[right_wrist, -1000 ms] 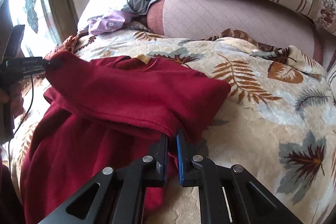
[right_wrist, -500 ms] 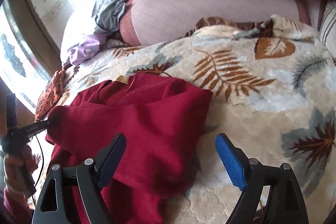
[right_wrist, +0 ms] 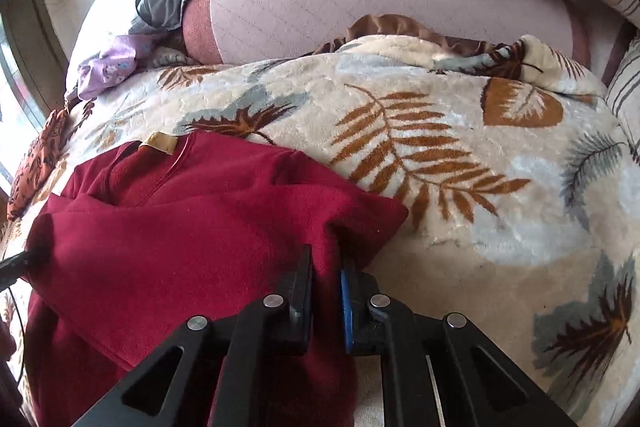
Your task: Fold small clothes
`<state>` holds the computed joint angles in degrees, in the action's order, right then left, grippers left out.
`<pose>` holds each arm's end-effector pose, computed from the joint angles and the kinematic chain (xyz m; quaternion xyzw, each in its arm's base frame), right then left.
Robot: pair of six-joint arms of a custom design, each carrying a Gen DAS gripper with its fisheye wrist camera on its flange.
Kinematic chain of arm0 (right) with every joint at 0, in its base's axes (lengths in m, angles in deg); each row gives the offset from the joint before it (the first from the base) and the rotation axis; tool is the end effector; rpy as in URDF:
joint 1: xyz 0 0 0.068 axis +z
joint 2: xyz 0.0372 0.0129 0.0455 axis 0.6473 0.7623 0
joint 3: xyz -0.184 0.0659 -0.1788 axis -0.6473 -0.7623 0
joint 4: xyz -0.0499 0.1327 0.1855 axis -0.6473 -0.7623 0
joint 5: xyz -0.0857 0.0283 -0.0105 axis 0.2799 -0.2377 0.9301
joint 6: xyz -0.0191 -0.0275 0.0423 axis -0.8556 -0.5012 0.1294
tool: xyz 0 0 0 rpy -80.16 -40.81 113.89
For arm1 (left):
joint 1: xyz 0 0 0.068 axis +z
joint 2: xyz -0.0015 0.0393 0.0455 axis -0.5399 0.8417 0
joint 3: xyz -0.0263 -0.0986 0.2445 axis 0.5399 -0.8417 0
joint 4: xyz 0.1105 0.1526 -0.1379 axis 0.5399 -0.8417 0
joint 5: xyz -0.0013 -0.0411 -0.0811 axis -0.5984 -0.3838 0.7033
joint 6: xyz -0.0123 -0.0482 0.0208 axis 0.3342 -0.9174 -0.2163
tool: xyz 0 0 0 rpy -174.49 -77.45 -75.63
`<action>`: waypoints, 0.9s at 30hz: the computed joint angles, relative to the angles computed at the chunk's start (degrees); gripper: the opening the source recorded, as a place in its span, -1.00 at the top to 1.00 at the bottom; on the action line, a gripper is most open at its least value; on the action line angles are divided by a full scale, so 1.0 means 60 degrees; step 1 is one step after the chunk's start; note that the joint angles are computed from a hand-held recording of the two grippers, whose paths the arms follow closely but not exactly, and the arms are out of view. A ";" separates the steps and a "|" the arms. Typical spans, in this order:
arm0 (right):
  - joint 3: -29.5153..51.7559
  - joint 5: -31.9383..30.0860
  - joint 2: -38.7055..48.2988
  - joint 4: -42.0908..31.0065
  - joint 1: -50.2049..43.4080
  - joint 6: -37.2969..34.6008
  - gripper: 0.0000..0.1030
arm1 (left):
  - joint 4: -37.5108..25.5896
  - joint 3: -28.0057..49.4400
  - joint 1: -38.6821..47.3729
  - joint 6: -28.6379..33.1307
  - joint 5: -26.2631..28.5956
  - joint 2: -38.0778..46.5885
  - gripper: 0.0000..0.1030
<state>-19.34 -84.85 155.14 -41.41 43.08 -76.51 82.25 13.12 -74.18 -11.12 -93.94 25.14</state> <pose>0.3094 0.0243 0.0886 -0.1222 0.9440 0.1178 0.2829 0.1919 -0.1523 0.0988 -0.1440 0.9479 -0.0370 0.2816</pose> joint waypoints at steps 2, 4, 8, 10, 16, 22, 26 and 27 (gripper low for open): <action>-0.0341 -0.0481 -0.0630 -0.0152 -0.0431 0.0154 0.54 | 0.0084 -0.0132 -0.0005 -0.0042 -0.0021 -0.0245 0.70; -0.0900 -0.0878 -0.1535 -0.0218 -0.0783 0.0209 0.28 | 0.0133 -0.0183 0.0011 -0.0113 -0.0061 -0.0274 0.63; -0.1985 -0.1373 -0.2832 -0.0502 -0.0569 -0.0582 0.27 | 0.0226 -0.0106 0.0064 -0.0092 -0.0045 0.0045 0.63; -0.2448 -0.0328 -0.2729 -0.0312 0.0060 -0.0903 0.41 | 0.0219 -0.0086 0.0048 -0.0093 -0.0050 0.0083 0.62; -0.2998 -0.0443 -0.2942 -0.0748 -0.0522 -0.1527 0.47 | 0.0196 -0.0389 0.0113 -0.0337 0.0056 -0.0478 0.60; -0.2406 -0.0672 -0.3762 -0.1136 -0.0335 -0.0712 0.39 | 0.0166 -0.0449 0.0076 -0.0533 -0.0134 -0.0604 0.48; -0.1601 -0.0230 -0.2397 -0.0414 0.0473 0.0033 0.30 | 0.0230 -0.0292 0.0156 -0.0404 -0.0088 -0.0247 0.48; -0.1323 0.0001 -0.1961 -0.0317 0.0657 0.0145 0.30 | 0.0264 -0.0282 0.0183 -0.0352 -0.0048 -0.0173 0.48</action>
